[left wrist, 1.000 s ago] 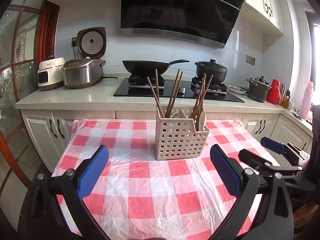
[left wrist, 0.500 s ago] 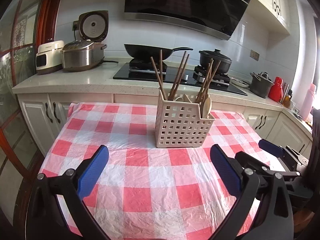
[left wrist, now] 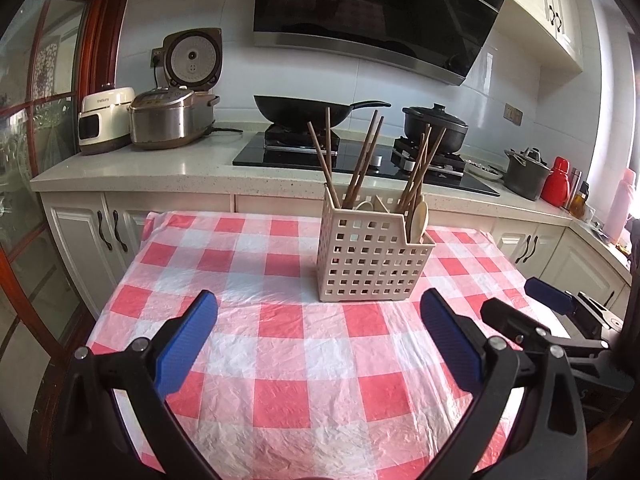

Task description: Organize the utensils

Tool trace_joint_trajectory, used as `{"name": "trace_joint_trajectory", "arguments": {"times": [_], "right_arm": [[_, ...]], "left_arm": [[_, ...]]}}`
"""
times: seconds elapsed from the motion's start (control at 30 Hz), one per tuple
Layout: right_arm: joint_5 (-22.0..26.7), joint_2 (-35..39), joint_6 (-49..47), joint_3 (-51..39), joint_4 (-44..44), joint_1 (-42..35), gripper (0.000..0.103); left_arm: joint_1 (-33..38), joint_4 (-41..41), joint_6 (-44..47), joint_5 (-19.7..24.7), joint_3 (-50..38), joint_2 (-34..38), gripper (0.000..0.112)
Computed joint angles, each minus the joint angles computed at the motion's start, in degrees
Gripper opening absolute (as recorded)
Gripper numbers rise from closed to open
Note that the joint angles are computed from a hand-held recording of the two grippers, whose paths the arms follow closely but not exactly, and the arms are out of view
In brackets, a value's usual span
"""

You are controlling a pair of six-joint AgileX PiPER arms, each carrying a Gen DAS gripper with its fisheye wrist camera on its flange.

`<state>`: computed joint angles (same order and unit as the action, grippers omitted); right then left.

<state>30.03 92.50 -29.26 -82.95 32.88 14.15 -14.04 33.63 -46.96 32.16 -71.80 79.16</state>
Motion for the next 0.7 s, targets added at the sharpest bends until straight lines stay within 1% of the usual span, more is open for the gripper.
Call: {"name": "trace_joint_trajectory", "arguments": {"times": [0.1, 0.27, 0.37, 0.47, 0.53, 0.7], "right_arm": [[-1.1, -1.3, -2.6, 1.0, 3.1, -0.5, 0.085], [-3.5, -4.5, -12.1, 3.9, 12.5, -1.6, 0.085], [-4.7, -5.9, -13.8, 4.8, 13.6, -1.4, 0.085], [-4.8, -6.6, -14.5, 4.8, 14.0, -1.6, 0.085], [-4.9, -6.9, -15.2, 4.7, 14.5, -1.8, 0.085], [-4.6, -7.8, -19.1, 5.3, 18.3, -3.2, 0.085]], "left_arm": [[-1.2, 4.5, -3.9, -0.1, 0.6, -1.1, 0.098], [-4.3, 14.4, -11.8, 0.8, 2.0, -3.1, 0.098], [-6.0, 18.8, -14.9, 1.8, 2.4, -4.0, 0.098], [-8.0, 23.4, -17.9, 3.4, 2.7, -4.6, 0.098], [-8.8, 24.4, -18.5, 4.0, 2.8, -5.0, 0.098], [-9.5, 25.8, -18.7, 3.7, 3.4, -6.3, 0.098]]}}
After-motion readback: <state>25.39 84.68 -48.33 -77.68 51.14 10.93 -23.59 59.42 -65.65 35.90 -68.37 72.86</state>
